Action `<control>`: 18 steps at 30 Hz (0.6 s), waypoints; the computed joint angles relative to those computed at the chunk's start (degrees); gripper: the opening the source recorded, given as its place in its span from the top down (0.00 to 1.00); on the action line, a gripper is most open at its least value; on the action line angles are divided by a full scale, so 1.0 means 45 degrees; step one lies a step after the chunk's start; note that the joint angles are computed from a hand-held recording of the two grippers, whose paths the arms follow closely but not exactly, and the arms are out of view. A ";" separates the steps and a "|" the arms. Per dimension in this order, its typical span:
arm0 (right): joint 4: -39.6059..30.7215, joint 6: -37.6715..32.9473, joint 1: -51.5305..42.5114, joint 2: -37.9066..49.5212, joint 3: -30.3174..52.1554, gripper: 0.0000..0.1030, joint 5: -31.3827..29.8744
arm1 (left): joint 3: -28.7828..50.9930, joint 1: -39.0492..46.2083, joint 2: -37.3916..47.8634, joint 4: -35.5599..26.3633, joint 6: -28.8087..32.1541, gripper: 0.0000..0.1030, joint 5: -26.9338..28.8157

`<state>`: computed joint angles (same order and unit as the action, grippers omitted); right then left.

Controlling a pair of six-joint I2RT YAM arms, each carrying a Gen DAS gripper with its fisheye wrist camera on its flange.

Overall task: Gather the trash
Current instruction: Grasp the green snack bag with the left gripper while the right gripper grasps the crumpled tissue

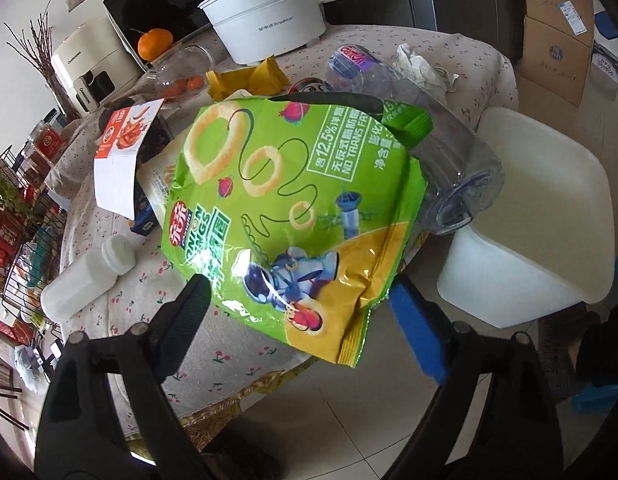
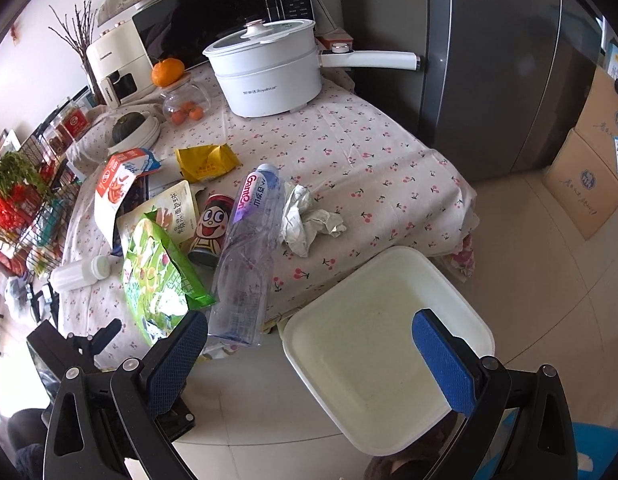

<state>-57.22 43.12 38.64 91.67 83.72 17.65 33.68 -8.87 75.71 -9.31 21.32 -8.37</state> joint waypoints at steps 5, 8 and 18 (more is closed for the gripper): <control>0.0563 -0.0209 -0.0382 0.0159 -0.0236 0.00 -0.1214 | 0.0187 -0.0228 0.0864 0.0580 0.0442 0.51 -0.1022; 0.0904 -0.0165 -0.0660 0.0502 -0.0214 0.00 -0.2098 | 0.0786 0.0713 0.0586 -0.0362 0.0241 0.68 -0.0078; 0.2011 0.0925 -0.1718 0.2108 0.0392 0.10 -0.3747 | 0.3671 0.5243 0.0593 -0.3277 -0.0507 0.89 0.5151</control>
